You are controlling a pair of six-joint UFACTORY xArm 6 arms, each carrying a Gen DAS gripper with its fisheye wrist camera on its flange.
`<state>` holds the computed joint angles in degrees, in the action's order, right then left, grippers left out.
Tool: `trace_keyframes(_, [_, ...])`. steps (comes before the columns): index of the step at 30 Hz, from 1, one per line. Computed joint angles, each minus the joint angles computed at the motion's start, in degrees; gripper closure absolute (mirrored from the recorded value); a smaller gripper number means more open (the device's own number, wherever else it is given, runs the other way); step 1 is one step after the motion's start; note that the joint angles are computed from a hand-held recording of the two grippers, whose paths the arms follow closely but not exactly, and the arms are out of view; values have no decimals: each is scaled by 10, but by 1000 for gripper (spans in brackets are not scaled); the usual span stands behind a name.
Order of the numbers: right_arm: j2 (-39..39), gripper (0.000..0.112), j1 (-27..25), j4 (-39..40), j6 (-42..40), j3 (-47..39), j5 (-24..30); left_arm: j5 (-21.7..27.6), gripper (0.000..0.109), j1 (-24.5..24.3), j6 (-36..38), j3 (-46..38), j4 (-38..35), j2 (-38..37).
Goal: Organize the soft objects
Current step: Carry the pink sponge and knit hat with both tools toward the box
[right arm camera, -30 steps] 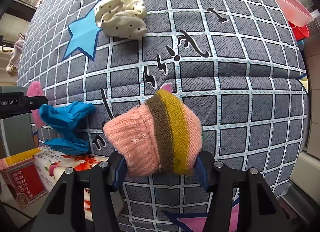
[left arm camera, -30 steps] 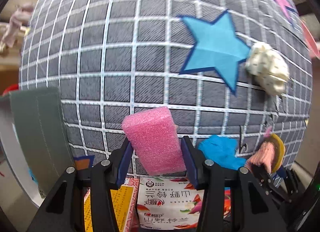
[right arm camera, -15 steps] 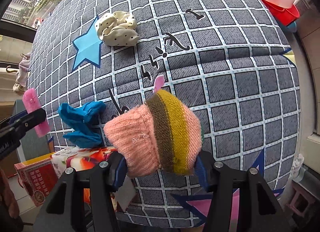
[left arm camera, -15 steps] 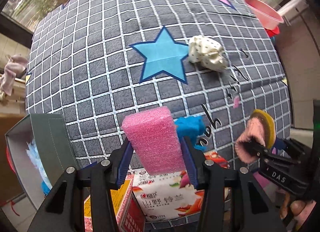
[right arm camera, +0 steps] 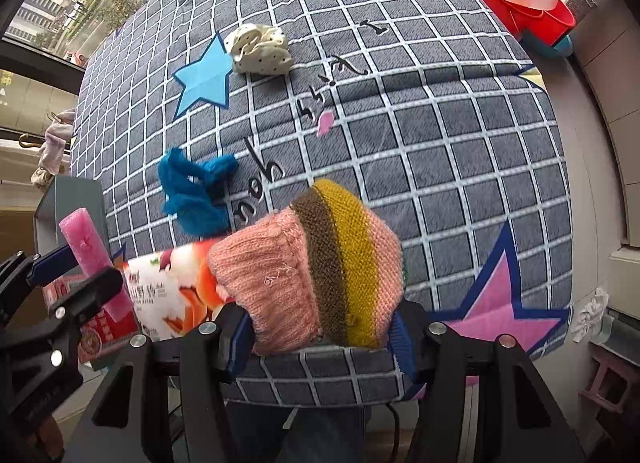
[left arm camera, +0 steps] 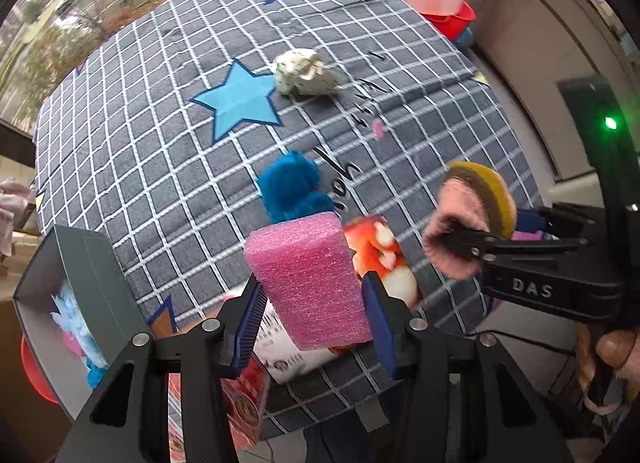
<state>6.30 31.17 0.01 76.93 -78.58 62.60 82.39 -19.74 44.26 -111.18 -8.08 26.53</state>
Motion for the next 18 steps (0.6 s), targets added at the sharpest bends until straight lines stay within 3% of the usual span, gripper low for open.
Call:
trace_keyframes(9, [33, 54, 48, 6, 35, -50, 25, -6, 56, 35, 115, 131, -23, -97])
trace_keyframes(18, [95, 54, 80, -2, 25, -161, 70, 10, 56, 95, 179, 152, -61, -133])
